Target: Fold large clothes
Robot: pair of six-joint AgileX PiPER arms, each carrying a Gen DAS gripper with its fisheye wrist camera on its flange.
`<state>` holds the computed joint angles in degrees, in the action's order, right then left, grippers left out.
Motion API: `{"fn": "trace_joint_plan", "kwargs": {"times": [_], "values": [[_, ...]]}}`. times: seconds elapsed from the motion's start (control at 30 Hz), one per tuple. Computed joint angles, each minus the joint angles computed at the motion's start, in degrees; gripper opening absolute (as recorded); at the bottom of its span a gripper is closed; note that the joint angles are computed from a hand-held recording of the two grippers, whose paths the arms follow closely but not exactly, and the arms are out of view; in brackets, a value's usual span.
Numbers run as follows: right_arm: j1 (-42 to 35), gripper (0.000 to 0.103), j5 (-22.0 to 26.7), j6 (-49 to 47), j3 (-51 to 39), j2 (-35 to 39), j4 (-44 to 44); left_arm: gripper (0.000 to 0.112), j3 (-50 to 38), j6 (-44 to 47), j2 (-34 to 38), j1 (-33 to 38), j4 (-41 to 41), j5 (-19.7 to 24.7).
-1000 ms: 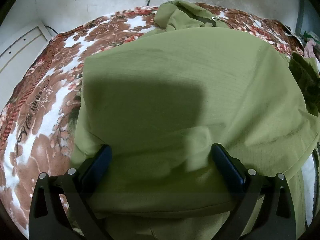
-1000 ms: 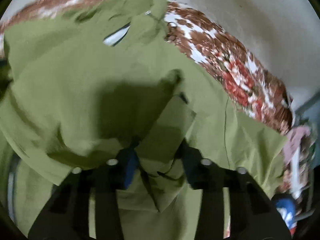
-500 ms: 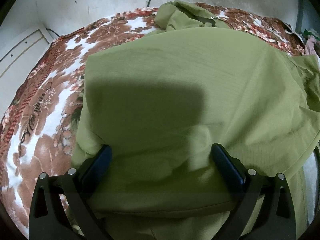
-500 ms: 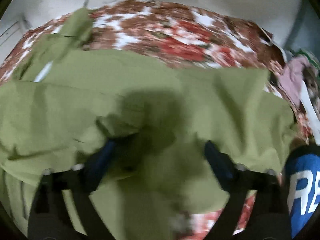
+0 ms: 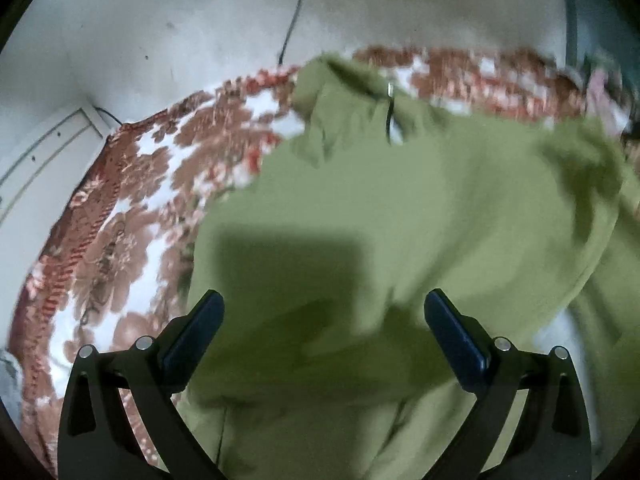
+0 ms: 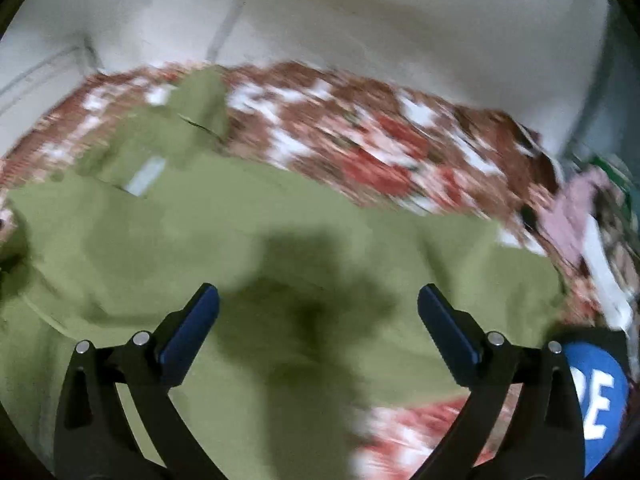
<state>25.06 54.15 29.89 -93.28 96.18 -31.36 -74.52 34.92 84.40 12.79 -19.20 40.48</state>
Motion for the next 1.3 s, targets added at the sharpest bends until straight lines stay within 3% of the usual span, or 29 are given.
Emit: {"fn": "trace_joint_plan", "kwargs": {"times": [0.13, 0.23, 0.37, 0.43, 0.6, 0.8, 0.93, 1.03, 1.17, 1.3], "values": [[3.6, 0.098, 4.1, -1.3, -12.7, 13.7, 1.4, 0.098, -11.8, -5.6, 8.2, 0.7, -2.2, 6.8], [2.3, 0.098, 4.6, -2.7, -13.5, 18.5, 3.5, 0.098, -21.4, -7.7, 17.7, 1.9, -3.2, 15.8], [-0.8, 0.098, 0.9, -0.9, -6.6, 18.0, 2.4, 0.098, -22.0, -7.6, 21.7, 1.9, -1.5, 12.3], [-3.1, 0.098, -3.0, -0.9, -1.8, 16.0, 2.9, 0.099, -22.4, -6.3, 23.3, 2.7, -3.1, 12.4], [-7.0, 0.098, -5.9, 0.1, 4.0, 12.6, 1.0, 0.099, -24.7, -8.5, 25.7, 1.5, -0.3, 12.4], [-8.7, 0.098, -10.2, 2.2, 13.0, 3.5, 1.0, 0.098, -20.5, -14.0, 18.6, -1.3, 8.2, 10.5], [-10.1, 0.098, -11.5, 0.2, 19.1, -6.1, 3.4, 0.098, -14.2, -19.6, 7.0, -8.2, 19.0, 6.7], [-12.8, 0.098, -8.9, -0.1, 21.8, -13.4, 3.5, 0.098, -14.7, -26.0, 2.4, -17.4, 24.5, 10.3], [-22.6, 0.098, -6.5, -9.4, 23.1, -21.9, 11.6, 0.098, -20.2, -38.9, 3.2, -32.3, 31.8, 17.0], [-35.2, 0.098, -5.9, -20.8, 23.8, -24.0, 22.7, 0.098, -23.9, -47.6, 6.9, -41.8, 37.5, 17.7]]}}
